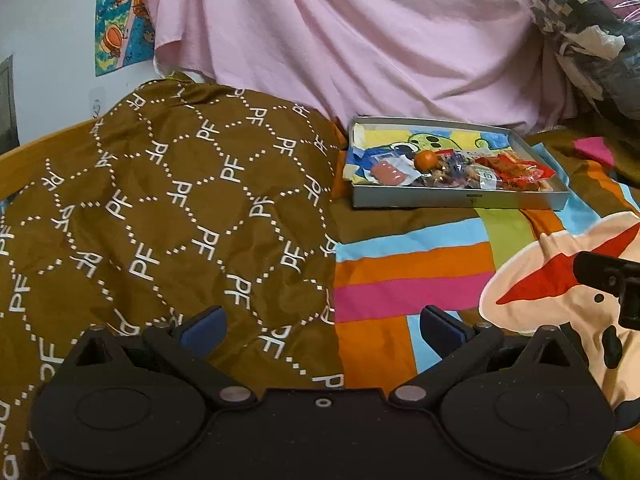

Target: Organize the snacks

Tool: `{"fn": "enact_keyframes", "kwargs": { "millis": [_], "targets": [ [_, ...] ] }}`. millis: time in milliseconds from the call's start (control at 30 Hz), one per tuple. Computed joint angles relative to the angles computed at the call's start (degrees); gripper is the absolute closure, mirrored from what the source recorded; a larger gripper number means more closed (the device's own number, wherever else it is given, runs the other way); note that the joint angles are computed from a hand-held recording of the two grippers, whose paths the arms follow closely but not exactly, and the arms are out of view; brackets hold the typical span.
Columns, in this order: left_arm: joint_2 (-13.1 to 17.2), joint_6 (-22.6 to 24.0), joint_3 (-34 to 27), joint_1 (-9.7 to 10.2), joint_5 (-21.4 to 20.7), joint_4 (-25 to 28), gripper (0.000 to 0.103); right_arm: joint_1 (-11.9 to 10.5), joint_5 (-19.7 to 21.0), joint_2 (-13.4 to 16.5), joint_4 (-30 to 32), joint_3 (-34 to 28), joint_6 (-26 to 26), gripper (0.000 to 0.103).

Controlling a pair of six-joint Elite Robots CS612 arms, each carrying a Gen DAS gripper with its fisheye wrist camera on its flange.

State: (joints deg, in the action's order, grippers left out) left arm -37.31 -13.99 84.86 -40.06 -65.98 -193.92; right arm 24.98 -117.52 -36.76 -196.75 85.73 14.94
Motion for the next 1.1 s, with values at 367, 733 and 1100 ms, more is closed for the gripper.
{"fn": "enact_keyframes", "kwargs": {
  "millis": [367,733,1100],
  "targets": [
    [0.5,-1.1,-0.6,0.16,-1.7,2.5,0.001,-0.3,0.8,0.5,0.8,0.3,2.0,0.000],
    [0.5,-1.9,-0.4,0.14,-2.2,2.4,0.001,-0.2,0.2,0.7,2.0,0.3,3.1,0.000],
    [0.6,-1.7,-0.4,0.08,-2.1,1.1,0.001,-0.1,-0.3,0.8,2.0,0.1,3.0,0.000]
  ]
}}
